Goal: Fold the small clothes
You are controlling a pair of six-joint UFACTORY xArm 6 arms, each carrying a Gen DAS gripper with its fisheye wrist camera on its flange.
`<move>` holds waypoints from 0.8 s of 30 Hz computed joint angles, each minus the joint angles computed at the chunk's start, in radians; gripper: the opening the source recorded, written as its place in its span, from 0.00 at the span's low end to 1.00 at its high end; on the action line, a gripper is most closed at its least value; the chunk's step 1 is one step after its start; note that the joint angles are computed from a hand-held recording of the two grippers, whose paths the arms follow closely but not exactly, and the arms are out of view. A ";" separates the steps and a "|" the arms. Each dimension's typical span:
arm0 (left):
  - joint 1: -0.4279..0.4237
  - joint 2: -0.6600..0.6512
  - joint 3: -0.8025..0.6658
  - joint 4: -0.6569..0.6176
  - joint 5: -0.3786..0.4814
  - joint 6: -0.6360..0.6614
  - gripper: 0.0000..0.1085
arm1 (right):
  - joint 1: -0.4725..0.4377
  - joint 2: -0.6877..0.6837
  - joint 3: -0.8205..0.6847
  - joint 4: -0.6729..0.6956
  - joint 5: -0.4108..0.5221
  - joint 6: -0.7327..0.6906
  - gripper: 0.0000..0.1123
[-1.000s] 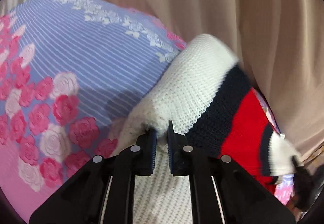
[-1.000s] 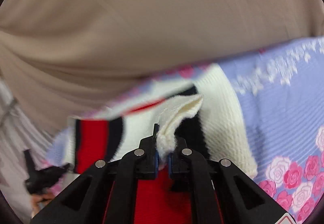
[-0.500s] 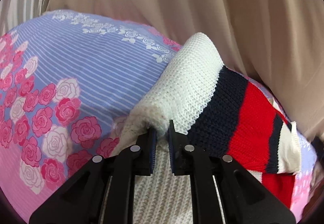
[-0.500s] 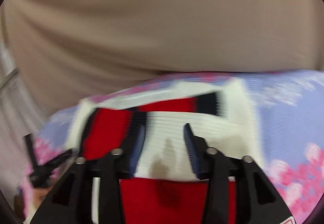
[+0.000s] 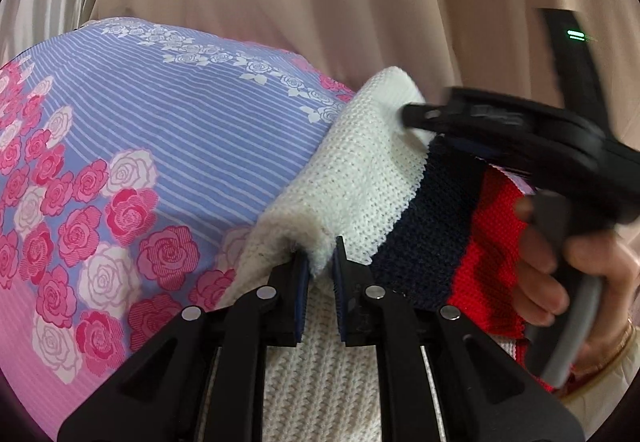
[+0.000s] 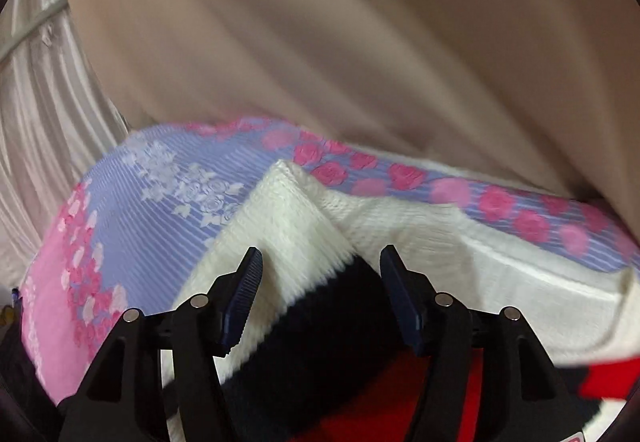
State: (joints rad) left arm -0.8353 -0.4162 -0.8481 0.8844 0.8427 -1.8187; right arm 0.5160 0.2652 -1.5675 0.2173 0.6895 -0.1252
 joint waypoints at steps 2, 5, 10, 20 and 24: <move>-0.002 0.000 0.000 0.002 0.001 -0.003 0.11 | 0.002 0.017 -0.017 0.005 0.003 0.002 0.08; -0.004 0.002 0.000 0.004 0.005 -0.005 0.11 | -0.003 -0.008 0.001 -0.017 -0.081 0.022 0.06; -0.010 0.013 -0.012 0.002 0.019 0.006 0.11 | 0.007 0.067 -0.090 -0.096 -0.068 0.112 0.05; -0.006 0.013 -0.008 0.007 0.002 -0.012 0.11 | -0.030 -0.199 0.217 -0.075 -0.217 0.124 0.18; -0.007 0.012 -0.006 0.007 0.002 -0.014 0.11 | -0.169 -0.536 0.572 -0.106 -0.294 0.103 0.46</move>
